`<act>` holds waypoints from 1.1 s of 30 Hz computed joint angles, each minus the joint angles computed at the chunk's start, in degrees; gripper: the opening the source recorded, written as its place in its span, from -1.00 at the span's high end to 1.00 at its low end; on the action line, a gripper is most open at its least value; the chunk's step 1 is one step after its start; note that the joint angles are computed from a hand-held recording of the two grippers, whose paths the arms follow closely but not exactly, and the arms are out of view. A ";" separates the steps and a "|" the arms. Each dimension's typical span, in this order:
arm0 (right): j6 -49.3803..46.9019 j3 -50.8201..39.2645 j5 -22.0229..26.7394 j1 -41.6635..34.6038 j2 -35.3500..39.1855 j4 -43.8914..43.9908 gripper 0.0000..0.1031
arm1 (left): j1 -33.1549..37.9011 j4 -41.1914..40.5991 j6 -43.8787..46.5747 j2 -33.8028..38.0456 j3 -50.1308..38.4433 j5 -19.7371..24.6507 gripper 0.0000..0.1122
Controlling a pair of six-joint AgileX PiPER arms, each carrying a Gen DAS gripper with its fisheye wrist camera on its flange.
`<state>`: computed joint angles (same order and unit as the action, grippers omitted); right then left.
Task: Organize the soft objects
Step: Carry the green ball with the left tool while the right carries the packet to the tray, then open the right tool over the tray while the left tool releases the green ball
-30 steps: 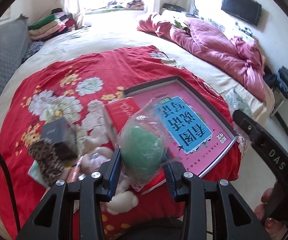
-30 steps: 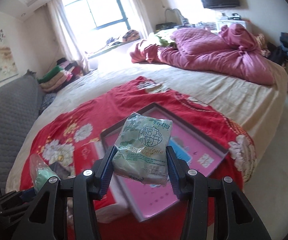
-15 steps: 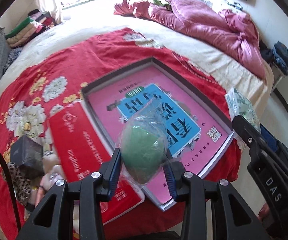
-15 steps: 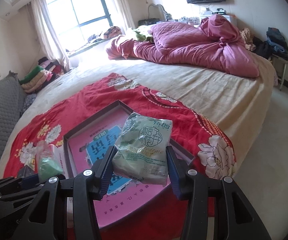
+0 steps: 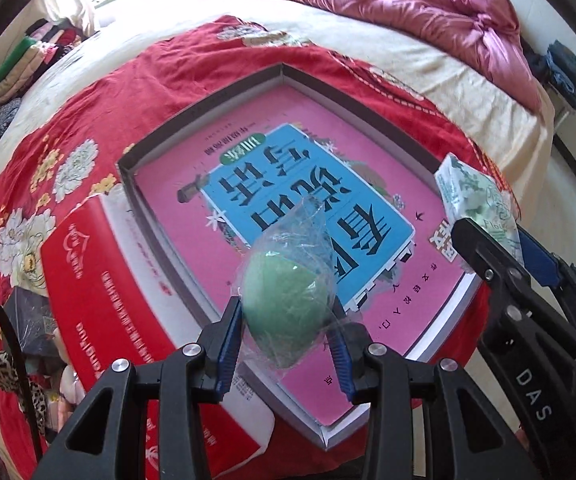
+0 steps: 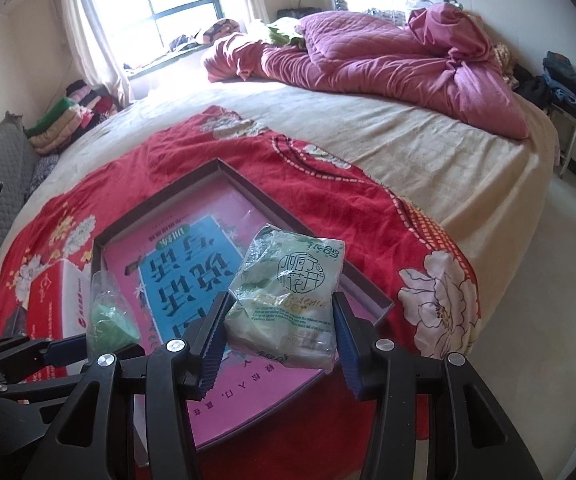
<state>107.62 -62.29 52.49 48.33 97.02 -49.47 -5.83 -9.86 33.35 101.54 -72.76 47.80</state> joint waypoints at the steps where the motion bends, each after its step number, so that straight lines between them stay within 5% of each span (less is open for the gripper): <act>1: -0.18 0.11 -0.37 -0.24 0.27 0.06 0.01 | -0.17 0.22 0.06 0.38 -0.22 0.33 0.27; 17: -1.15 1.94 -5.69 -3.62 2.85 2.30 -0.08 | -2.40 2.53 2.12 1.95 0.49 1.30 0.27; 23: 2.04 3.26 -3.78 -2.41 1.10 -0.28 -0.37 | -1.32 -1.62 5.82 1.41 0.59 4.00 0.24; 33: 8.34 6.48 -1.37 -1.66 -3.62 -1.81 -0.45 | -1.07 -0.03 3.68 0.10 2.12 2.83 0.18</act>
